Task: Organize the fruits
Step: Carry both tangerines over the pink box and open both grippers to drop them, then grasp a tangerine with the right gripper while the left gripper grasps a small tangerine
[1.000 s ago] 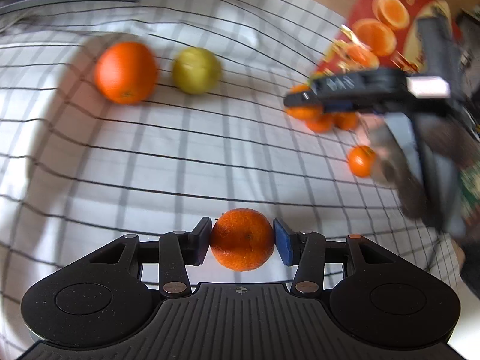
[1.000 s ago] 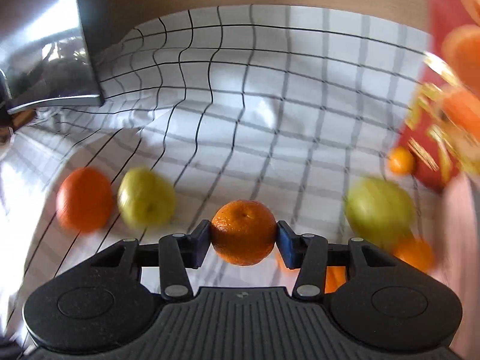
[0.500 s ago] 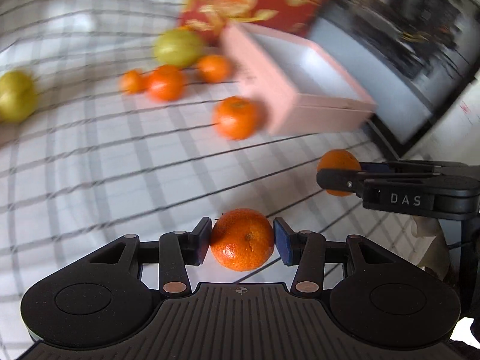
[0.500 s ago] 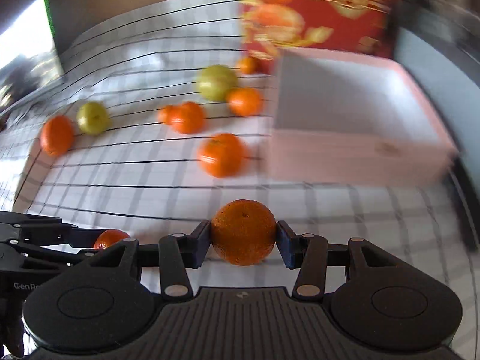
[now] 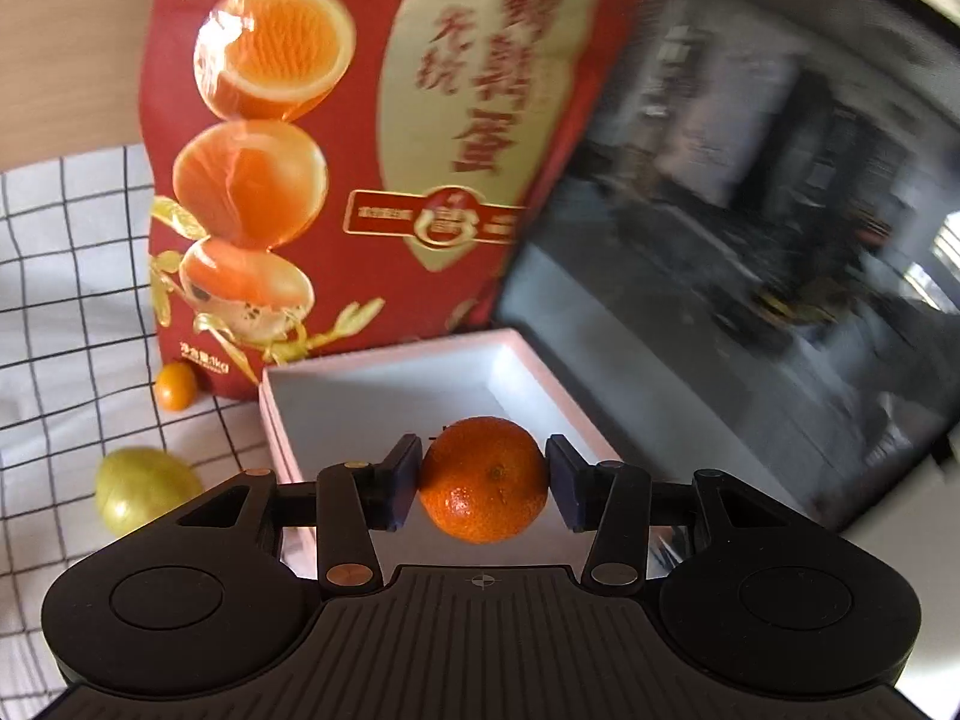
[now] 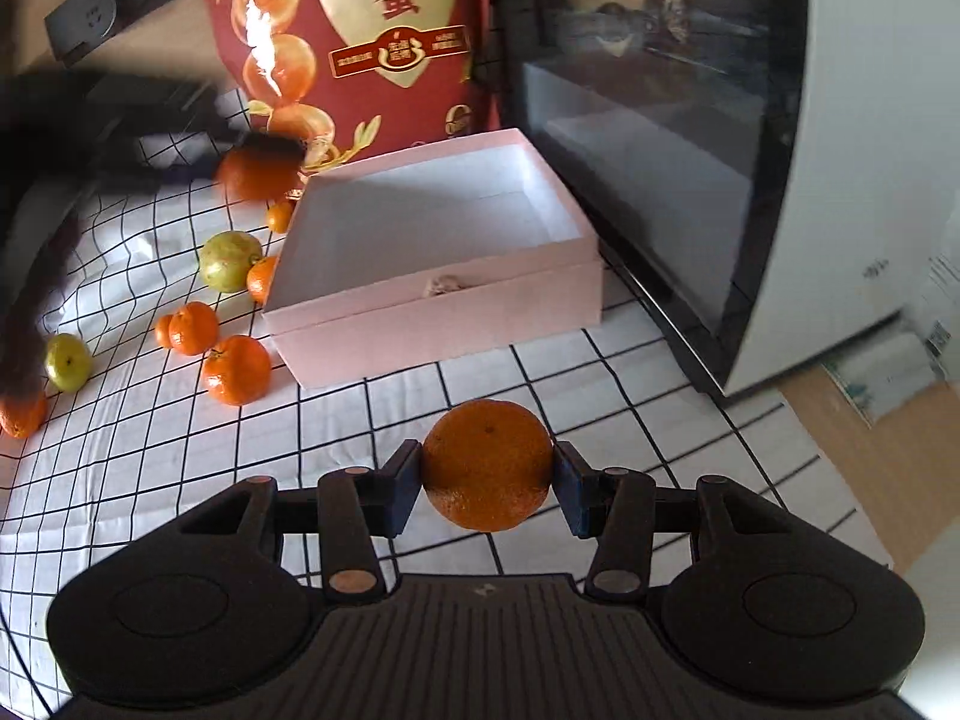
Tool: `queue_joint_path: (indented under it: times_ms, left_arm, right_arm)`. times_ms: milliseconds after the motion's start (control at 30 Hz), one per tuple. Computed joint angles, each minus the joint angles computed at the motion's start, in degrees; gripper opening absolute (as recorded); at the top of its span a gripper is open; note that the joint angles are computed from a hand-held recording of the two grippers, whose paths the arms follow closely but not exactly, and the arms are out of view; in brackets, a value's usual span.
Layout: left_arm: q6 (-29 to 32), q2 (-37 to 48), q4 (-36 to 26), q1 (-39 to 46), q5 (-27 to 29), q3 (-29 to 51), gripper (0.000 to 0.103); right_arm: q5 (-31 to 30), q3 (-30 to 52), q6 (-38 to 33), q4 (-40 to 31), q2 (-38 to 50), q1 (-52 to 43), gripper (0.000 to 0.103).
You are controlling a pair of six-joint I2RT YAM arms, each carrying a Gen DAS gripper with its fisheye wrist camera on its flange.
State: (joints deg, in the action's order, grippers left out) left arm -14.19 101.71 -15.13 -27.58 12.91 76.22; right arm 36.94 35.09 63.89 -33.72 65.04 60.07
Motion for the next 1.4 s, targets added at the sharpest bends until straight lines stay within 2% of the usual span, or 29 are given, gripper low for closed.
queue_joint_path:
  times_ms: [67, 133, 300, 367, 467, 567, 667, 767, 900, 967, 1067, 1167, 1333, 1400]
  left_arm:
    - [-1.0, 1.6, 2.3, 0.2, -1.3, 0.9, 0.05]
    - [-0.8, 0.4, 5.4, 0.5, -2.1, -1.6, 0.05]
    - [2.7, -8.3, 12.3, 2.5, -2.5, -14.8, 0.05]
    - [2.9, -13.3, 12.9, 4.1, -1.7, -20.6, 0.05]
    - [2.7, -21.6, 11.7, 7.5, 0.6, -29.4, 0.05]
    - [3.3, -29.4, 7.9, 11.6, 2.0, -36.8, 0.05]
    - [2.1, -35.7, 4.1, 17.4, 4.1, -42.4, 0.05]
    - [1.1, -40.2, 1.9, 23.6, 5.4, -46.6, 0.05]
    - [2.3, -44.2, -1.0, 31.0, 6.8, -49.8, 0.05]
    - [3.1, -45.4, -2.3, 34.0, 7.4, -50.5, 0.05]
    - [4.1, -45.5, -3.1, 36.9, 8.0, -50.7, 0.05]
    - [4.6, -44.7, -3.1, 37.6, 7.6, -50.4, 0.05]
    - [5.8, -45.0, -2.2, 36.0, 5.8, -50.4, 0.05]
    - [6.3, -45.0, -2.2, 35.4, 5.3, -50.6, 0.05]
  right_arm:
    - [0.5, -0.2, 1.0, -0.1, 0.3, 0.6, 0.047]
    - [0.3, -0.8, 1.7, 0.0, 0.3, 0.6, 0.047]
    - [-1.9, -2.4, 0.6, 2.5, 0.6, -1.3, 0.047]
    - [-2.3, -2.1, -1.2, 3.5, 1.1, -2.2, 0.047]
    - [-2.9, -1.2, -7.2, 6.5, -0.1, -4.8, 0.047]
    - [-4.7, 3.2, -18.4, 9.8, 0.9, -10.3, 0.047]
    - [-8.1, 11.2, -29.2, 11.6, 6.7, -17.2, 0.047]
    - [-14.3, 20.3, -35.5, 13.0, 15.8, -24.5, 0.047]
    - [-22.1, 31.5, -35.6, 12.0, 28.6, -31.0, 0.047]
    - [-22.7, 33.7, -35.2, 13.0, 32.7, -31.9, 0.047]
    - [-21.5, 38.0, -34.0, 10.2, 37.7, -31.7, 0.048]
    - [-19.7, 36.6, -36.2, 12.3, 36.8, -29.1, 0.053]
    - [-12.7, 34.9, -45.0, 14.7, 34.3, -20.7, 0.057]
    - [-12.8, 33.0, -47.2, 16.5, 32.5, -17.4, 0.059]
